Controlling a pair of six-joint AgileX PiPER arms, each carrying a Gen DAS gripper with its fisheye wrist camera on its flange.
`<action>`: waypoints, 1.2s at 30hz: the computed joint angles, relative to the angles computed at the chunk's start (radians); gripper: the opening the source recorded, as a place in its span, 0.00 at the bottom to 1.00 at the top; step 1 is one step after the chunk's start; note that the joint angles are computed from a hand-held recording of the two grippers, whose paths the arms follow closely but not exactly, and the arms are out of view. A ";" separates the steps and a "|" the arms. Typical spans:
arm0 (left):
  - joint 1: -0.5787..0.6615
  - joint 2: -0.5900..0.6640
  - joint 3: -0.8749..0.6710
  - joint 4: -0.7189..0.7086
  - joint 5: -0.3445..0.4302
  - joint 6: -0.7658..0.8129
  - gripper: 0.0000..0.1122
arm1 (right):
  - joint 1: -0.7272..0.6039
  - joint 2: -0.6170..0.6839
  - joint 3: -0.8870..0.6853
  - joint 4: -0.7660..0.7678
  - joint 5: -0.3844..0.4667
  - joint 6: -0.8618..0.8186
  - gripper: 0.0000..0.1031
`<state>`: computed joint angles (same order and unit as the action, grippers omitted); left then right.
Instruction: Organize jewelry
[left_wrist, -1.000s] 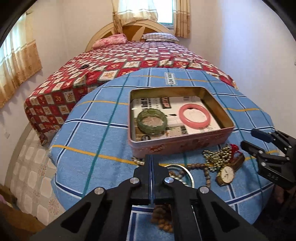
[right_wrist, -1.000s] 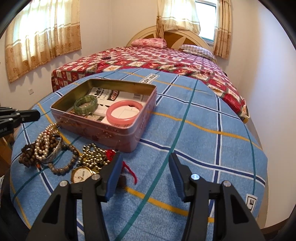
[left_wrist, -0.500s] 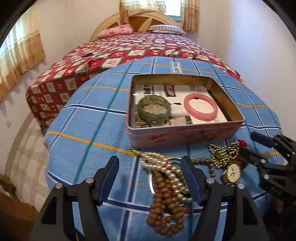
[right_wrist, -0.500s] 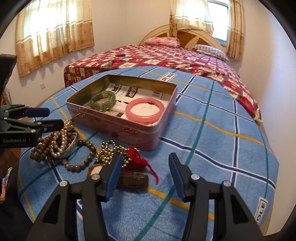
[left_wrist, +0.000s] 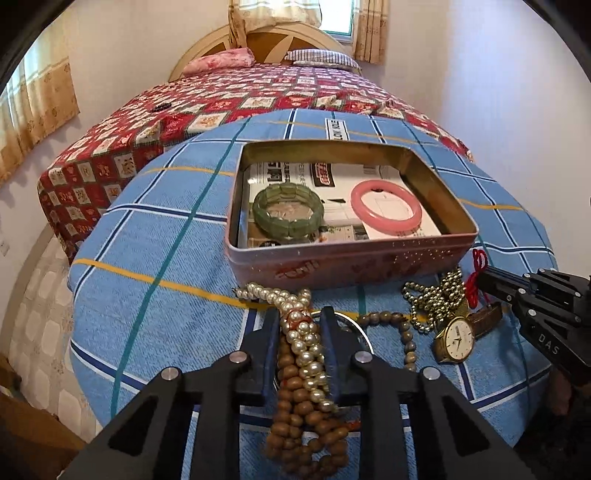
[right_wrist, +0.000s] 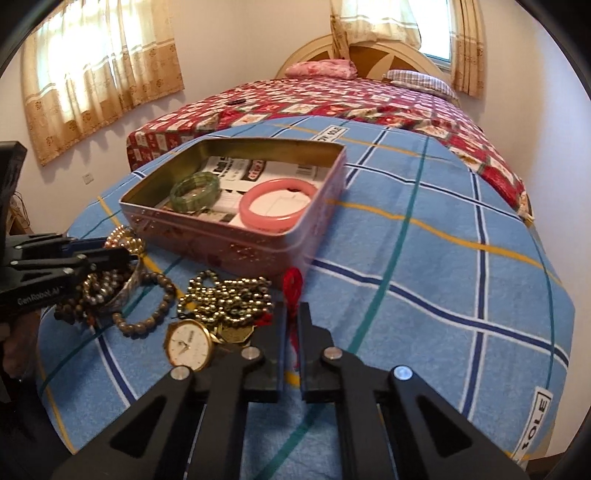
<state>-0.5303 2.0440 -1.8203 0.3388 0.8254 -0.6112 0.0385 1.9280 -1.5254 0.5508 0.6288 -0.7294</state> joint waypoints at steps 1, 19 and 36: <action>0.001 -0.004 0.002 -0.003 -0.001 0.006 0.18 | 0.001 -0.003 0.002 -0.010 -0.006 0.006 0.07; 0.062 -0.067 0.076 -0.036 -0.013 0.067 0.05 | -0.021 0.000 -0.014 -0.044 -0.013 0.030 0.07; 0.069 -0.025 0.093 0.033 -0.010 0.038 0.51 | -0.011 0.020 -0.027 -0.071 0.004 0.050 0.34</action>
